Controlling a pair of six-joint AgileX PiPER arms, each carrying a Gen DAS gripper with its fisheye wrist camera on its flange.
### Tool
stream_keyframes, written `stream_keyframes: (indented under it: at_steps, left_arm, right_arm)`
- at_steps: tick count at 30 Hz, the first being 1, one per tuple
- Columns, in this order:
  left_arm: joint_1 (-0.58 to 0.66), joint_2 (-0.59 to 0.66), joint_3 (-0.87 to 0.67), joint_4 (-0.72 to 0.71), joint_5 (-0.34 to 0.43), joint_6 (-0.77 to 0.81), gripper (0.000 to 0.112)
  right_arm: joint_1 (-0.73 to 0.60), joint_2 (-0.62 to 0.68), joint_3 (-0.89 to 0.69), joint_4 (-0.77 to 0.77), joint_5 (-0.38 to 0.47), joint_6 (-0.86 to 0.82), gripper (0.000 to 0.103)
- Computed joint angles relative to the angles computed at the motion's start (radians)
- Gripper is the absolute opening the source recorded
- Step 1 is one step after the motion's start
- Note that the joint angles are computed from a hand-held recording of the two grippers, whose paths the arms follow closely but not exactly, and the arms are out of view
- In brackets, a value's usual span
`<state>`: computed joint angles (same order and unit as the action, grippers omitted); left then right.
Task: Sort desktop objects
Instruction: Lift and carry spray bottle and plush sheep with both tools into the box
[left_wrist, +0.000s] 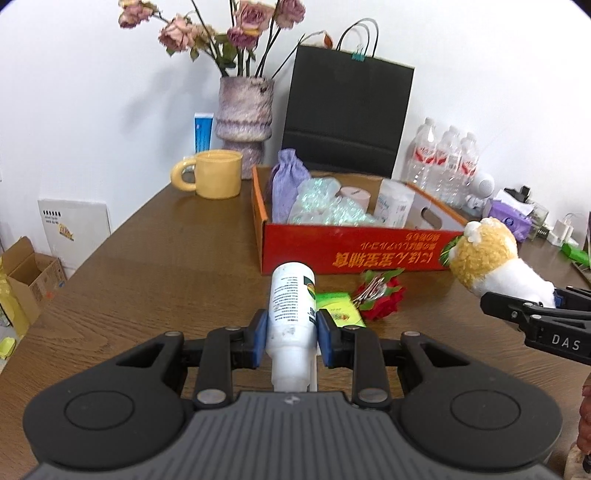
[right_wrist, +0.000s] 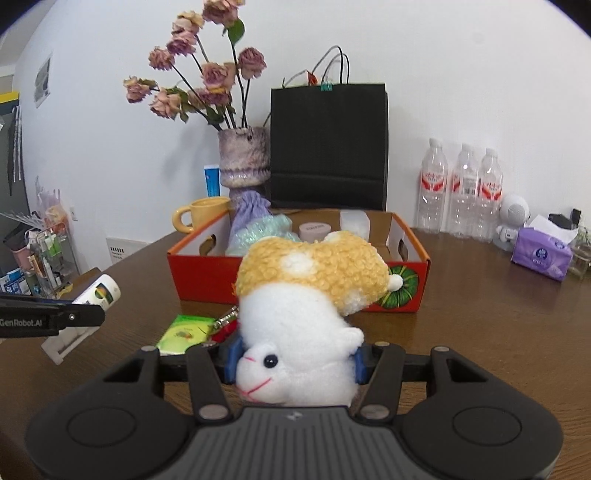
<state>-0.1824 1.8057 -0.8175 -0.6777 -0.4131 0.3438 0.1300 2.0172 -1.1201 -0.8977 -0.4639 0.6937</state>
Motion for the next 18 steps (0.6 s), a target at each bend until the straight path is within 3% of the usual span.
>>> stream_keyframes:
  at_steps: [10, 18]
  left_arm:
    - [-0.020, -0.071, 0.012, -0.004, -0.027, 0.029, 0.028]
    - [-0.008, -0.097, -0.042, 0.031, 0.010, 0.018, 0.028]
  right_arm:
    - [0.000, -0.085, 0.042, 0.055, -0.016, -0.065, 0.052]
    - [-0.004, -0.097, -0.017, 0.054, 0.007, -0.042, 0.052]
